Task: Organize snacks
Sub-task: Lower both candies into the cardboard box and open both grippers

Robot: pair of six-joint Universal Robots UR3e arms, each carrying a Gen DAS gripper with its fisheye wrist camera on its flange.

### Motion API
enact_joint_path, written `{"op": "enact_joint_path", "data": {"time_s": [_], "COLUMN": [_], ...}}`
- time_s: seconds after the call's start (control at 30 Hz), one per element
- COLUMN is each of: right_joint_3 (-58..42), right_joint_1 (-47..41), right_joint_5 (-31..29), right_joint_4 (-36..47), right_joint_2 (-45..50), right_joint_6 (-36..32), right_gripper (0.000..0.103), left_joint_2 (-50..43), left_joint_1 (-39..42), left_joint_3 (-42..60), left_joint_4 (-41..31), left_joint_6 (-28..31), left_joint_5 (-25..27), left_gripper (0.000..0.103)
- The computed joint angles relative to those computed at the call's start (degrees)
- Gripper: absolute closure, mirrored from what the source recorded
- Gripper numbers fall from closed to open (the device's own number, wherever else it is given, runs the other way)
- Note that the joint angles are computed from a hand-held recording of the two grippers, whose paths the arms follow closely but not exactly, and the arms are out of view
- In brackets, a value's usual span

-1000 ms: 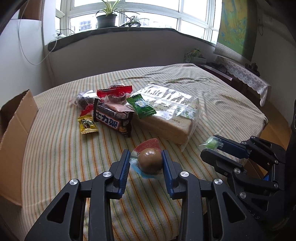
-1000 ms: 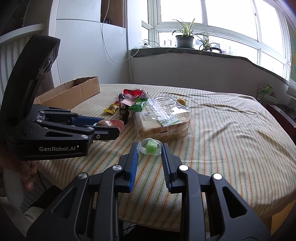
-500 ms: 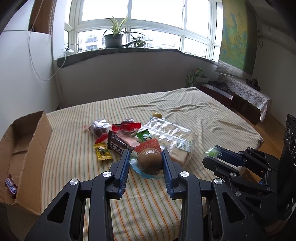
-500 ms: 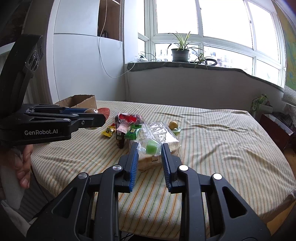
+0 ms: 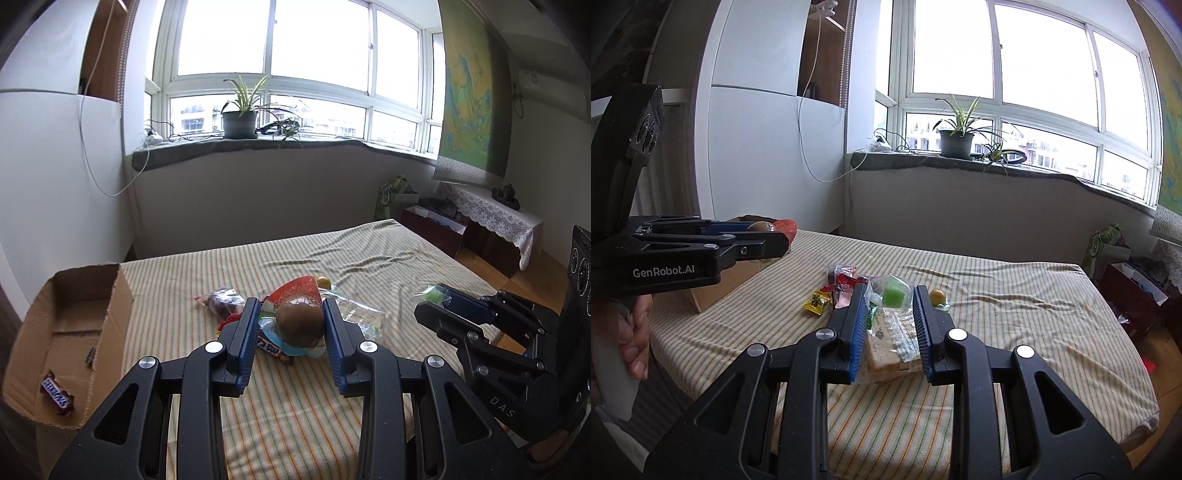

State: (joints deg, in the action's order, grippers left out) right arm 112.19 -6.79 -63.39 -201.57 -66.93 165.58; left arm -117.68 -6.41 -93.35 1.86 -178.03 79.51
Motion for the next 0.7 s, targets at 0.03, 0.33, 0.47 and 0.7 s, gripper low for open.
{"op": "enact_joint_path", "data": {"time_s": [0.03, 0.33, 0.47, 0.7], "right_joint_3": [-0.69, -12.63, -22.03, -39.25], "right_joint_1": [0.59, 10.48, 16.02, 24.75], "right_joint_5": [-0.22, -3.21, -3.47, -2.48], "right_joint_4": [0.65, 7.76, 12.27, 19.49], "right_joint_2": [0.09, 5.19, 10.15, 19.25], "right_joint_6": [-0.12, -1.57, -1.96, -2.01], "right_gripper": [0.077, 0.077, 0.077, 0.077], "left_joint_2": [0.33, 5.26, 8.71, 15.47], "left_joint_1": [0.35, 7.38, 13.03, 24.93], "left_joint_3": [-0.62, -10.17, -16.12, -26.42], "left_joint_4": [0.45, 6.72, 9.76, 13.48], "left_joint_6": [-0.13, -1.92, -2.60, -3.17], "left_joint_5": [-0.27, -3.77, -5.40, -7.31], "left_gripper": [0.071, 0.071, 0.071, 0.071]}}
